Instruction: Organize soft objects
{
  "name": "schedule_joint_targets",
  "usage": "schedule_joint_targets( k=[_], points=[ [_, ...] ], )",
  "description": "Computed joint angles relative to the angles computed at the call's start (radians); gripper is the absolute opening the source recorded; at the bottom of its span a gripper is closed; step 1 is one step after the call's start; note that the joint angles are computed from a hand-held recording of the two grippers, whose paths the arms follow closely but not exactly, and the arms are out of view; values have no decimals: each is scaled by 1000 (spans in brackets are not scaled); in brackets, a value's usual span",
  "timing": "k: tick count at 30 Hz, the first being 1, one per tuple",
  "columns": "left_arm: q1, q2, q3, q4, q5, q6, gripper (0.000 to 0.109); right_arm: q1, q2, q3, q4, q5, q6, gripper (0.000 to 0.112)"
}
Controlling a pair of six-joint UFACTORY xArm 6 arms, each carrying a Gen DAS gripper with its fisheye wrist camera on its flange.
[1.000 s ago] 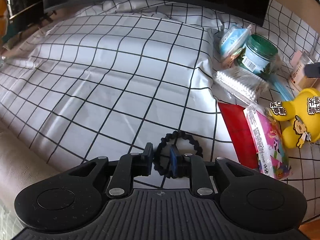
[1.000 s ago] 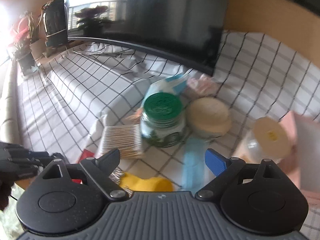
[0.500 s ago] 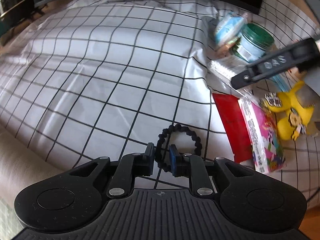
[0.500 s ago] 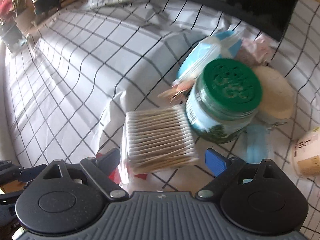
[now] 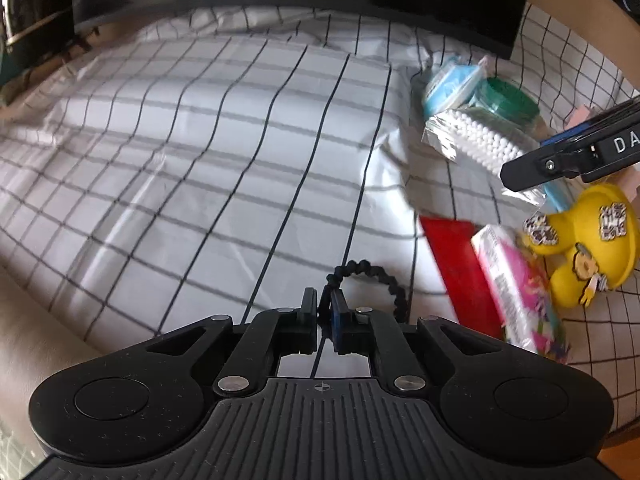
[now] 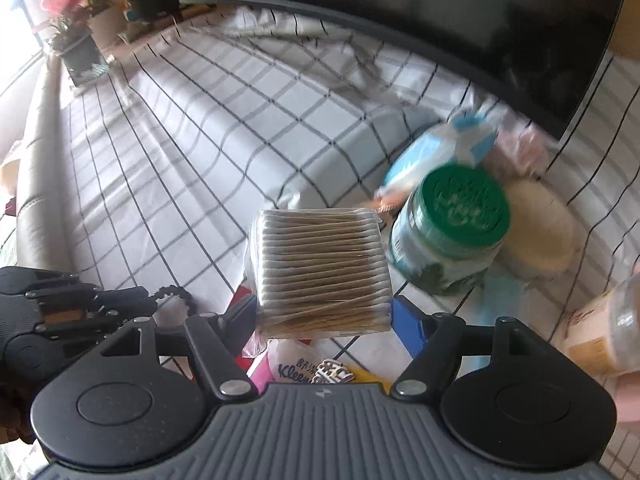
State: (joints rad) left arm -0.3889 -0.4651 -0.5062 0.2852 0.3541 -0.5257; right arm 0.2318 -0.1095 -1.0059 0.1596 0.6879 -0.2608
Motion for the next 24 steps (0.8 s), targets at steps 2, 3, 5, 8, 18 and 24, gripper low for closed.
schedule_joint_targets(
  k=[2,3,5,8,18,24],
  points=[
    [-1,-8,-14,62,-3,-47,9,-3,-17,-2,10,-6,-25,72],
    [1,-15,-22,95,-3,-71,9,-6,-30,1,24,-8,-46,72],
    [6,-23,-42,149,6,-121,9,-13,-56,6,50,-9,-87,72],
    [10,-31,-90,238,27,-197,9,-25,-83,2,109,-24,-156,72],
    [-53,209,-524,536,37,-450,9,-225,-183,-71,231,-107,-358,55],
    [-142,428,-793,483,59,-424,9,-427,-187,-101,324,-58,-468,48]
  ],
)
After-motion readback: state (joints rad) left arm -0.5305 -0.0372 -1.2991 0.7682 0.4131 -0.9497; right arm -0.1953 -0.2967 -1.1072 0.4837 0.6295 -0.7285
